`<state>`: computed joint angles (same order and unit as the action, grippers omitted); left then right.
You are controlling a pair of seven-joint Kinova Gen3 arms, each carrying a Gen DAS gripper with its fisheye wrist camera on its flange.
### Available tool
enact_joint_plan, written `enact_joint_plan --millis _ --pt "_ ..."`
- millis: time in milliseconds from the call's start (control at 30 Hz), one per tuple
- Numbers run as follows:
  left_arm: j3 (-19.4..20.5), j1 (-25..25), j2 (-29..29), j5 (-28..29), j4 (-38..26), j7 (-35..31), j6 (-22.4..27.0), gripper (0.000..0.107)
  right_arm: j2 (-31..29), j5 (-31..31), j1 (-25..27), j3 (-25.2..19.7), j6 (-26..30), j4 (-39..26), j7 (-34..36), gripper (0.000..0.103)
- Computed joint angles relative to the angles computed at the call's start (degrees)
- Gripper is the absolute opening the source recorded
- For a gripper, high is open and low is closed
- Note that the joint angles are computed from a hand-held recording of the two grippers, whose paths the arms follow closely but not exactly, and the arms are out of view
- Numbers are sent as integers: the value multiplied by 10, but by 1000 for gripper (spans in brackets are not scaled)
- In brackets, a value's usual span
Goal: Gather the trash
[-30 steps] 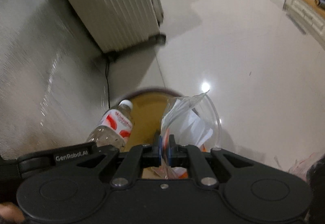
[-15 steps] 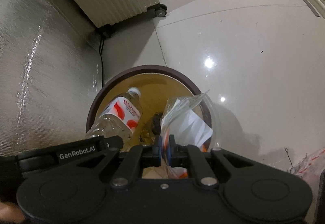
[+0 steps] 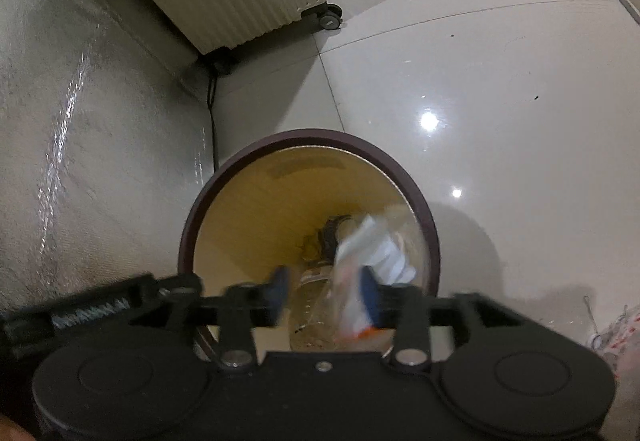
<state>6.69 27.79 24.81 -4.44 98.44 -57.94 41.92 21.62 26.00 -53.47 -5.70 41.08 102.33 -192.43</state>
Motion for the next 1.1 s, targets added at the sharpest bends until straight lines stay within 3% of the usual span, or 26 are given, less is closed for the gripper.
enact_joint_plan --millis 167,600,700,933,1100 --pt "-3 3 2 -5 -6 8 16 102 4 -22 13 -9 15 -8 32 57" --pt "-8 15 -20 -45 -7 28 59 103 -9 -33 11 -15 49 -21 69 98" --pt "2 3 -33 -32 -4 16 65 103 -16 -23 0 -16 79 -28 57 103" --pt "12 11 -87 -46 2 20 93 103 -46 -17 -3 -40 143 -49 64 103" --pt "29 12 -137 -45 4 14 110 103 -77 15 -28 -58 203 -66 22 103"
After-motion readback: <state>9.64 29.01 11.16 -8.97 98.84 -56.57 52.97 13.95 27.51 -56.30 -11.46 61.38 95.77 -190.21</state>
